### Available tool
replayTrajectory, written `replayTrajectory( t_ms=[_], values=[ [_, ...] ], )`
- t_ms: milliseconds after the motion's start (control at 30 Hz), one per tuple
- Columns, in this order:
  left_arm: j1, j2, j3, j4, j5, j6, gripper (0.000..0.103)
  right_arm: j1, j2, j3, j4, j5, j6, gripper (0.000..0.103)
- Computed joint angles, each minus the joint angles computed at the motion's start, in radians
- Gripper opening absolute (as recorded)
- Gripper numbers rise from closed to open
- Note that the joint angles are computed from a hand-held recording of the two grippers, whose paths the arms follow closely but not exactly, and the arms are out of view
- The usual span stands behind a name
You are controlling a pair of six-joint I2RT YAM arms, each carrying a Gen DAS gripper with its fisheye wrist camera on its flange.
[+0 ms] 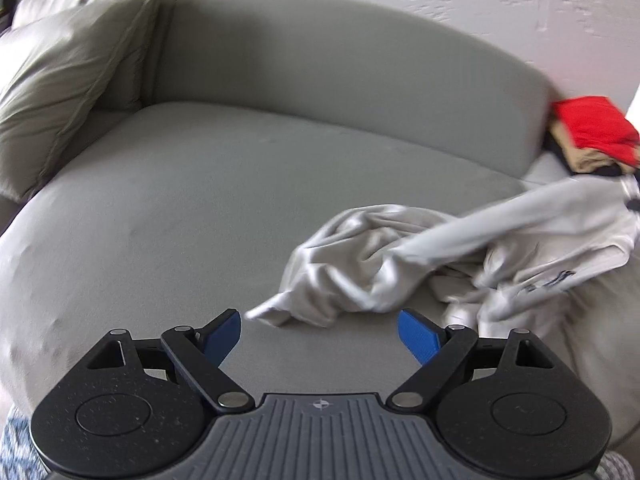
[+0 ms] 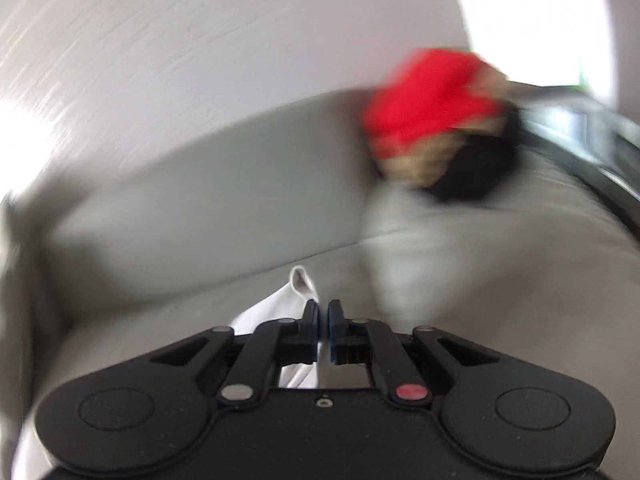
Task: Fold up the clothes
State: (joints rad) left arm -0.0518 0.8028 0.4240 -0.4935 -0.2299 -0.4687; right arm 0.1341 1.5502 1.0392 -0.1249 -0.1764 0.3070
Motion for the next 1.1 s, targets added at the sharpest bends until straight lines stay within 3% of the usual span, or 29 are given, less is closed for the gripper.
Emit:
replayTrajectory(
  t_ms=[133,200,300,367,433,533,667,733,833,900,1000,1100],
  values=[
    [-0.160,-0.012,0.028,-0.054,-0.067,-0.074,0.086,-0.190,0.016,0.007,-0.167,-0.081,-0.074,0.008],
    [-0.240,0.003,0.044,-0.074,-0.103,-0.116,0.086,-0.222,-0.025,-0.037,-0.192,-0.123,-0.112,0.011],
    [-0.339,0.005,0.055,-0.108,-0.149,-0.160,0.085,-0.238,-0.092,-0.107,-0.210,-0.177,-0.154,0.030],
    [-0.370,0.004,0.058,-0.121,-0.134,-0.163,0.083,-0.237,-0.136,-0.135,-0.259,-0.267,-0.164,0.031],
    [-0.380,-0.033,0.056,-0.144,-0.085,-0.161,0.072,-0.253,-0.176,-0.153,-0.333,-0.382,-0.189,0.032],
    [-0.387,-0.118,0.064,-0.197,-0.026,-0.153,0.063,-0.273,-0.268,-0.177,-0.440,-0.516,-0.245,0.034],
    [-0.435,-0.141,0.095,-0.243,-0.048,-0.172,0.061,-0.302,-0.347,-0.208,-0.513,-0.629,-0.282,0.042],
    [-0.383,-0.079,0.071,-0.158,0.014,-0.175,0.054,-0.302,-0.326,-0.229,-0.481,-0.655,-0.271,0.043],
    [-0.193,0.060,-0.006,0.068,0.288,-0.185,0.037,-0.305,-0.278,-0.270,-0.397,-0.660,-0.202,0.043],
    [-0.088,0.209,-0.049,0.255,0.453,-0.227,0.036,-0.312,-0.255,-0.297,-0.353,-0.672,-0.186,0.043],
    [-0.044,0.372,-0.066,0.438,0.528,-0.287,0.036,-0.294,-0.207,-0.317,-0.311,-0.683,-0.182,0.043],
    [-0.043,0.422,-0.069,0.493,0.510,-0.292,0.038,-0.240,-0.155,-0.317,-0.292,-0.682,-0.206,0.042]
  ],
)
